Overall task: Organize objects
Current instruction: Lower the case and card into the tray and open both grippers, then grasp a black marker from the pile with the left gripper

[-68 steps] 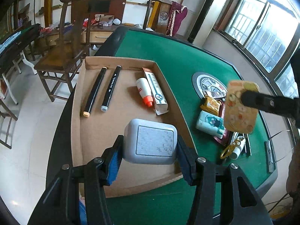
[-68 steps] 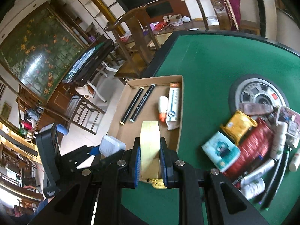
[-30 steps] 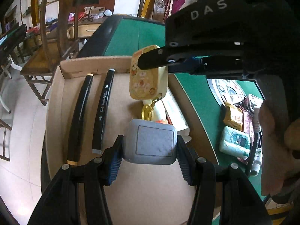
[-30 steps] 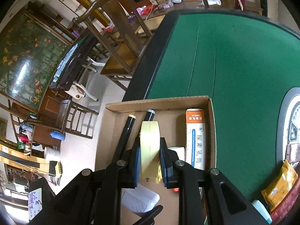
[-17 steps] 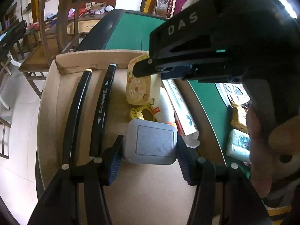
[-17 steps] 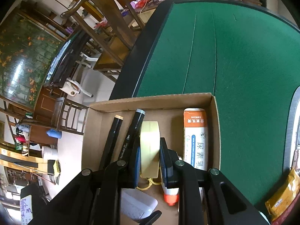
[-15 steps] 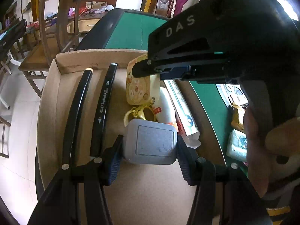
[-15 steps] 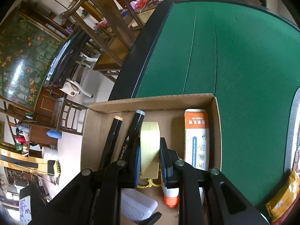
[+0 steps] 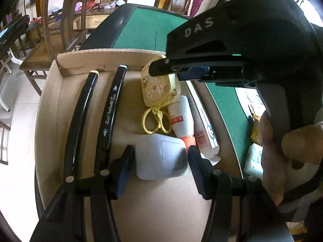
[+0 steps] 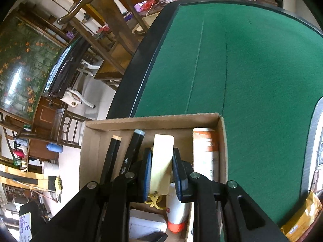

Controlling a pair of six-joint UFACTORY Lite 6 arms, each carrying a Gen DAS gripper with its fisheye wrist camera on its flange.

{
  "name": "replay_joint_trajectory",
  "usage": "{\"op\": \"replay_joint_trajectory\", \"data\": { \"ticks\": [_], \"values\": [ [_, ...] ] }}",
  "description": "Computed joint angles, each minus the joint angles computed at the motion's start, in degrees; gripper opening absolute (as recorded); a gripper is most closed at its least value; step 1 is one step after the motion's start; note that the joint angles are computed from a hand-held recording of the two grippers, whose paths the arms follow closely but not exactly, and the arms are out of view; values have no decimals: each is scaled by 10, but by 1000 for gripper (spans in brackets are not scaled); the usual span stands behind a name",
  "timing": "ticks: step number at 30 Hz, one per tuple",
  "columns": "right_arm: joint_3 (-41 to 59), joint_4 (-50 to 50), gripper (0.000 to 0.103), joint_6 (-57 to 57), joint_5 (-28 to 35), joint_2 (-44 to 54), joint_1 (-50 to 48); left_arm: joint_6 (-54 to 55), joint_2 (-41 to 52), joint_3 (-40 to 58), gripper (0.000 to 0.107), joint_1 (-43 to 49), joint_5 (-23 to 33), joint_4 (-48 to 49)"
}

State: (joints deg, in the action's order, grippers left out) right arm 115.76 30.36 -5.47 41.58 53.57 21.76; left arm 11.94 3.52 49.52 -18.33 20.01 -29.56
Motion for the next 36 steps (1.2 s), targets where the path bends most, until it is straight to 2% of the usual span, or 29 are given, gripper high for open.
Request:
{"op": "replay_joint_trajectory", "data": {
  "ticks": [4,12,14,19,22,28,36],
  "values": [
    [-12,10,28,-9,0,-14,-11,-6,7,12,56,5,8,5],
    [-132,44,28,-52,-34,-120,-40,-64,-28,-1,57,15,8,57],
    [-160,58,28,-65,-36,-145,-50,-47,-20,4,57,31,6,45],
    [-280,121,28,-132,-40,-250,-83,-94,-58,-16,57,24,10,81],
    [-387,164,33,-191,-33,-347,-120,-132,-103,-37,57,12,14,110],
    [-601,208,35,-303,19,-540,-272,-206,-147,-38,57,-45,26,157],
    [-734,156,38,-433,153,-672,-567,-449,-106,13,57,-255,36,321]
  ]
}}
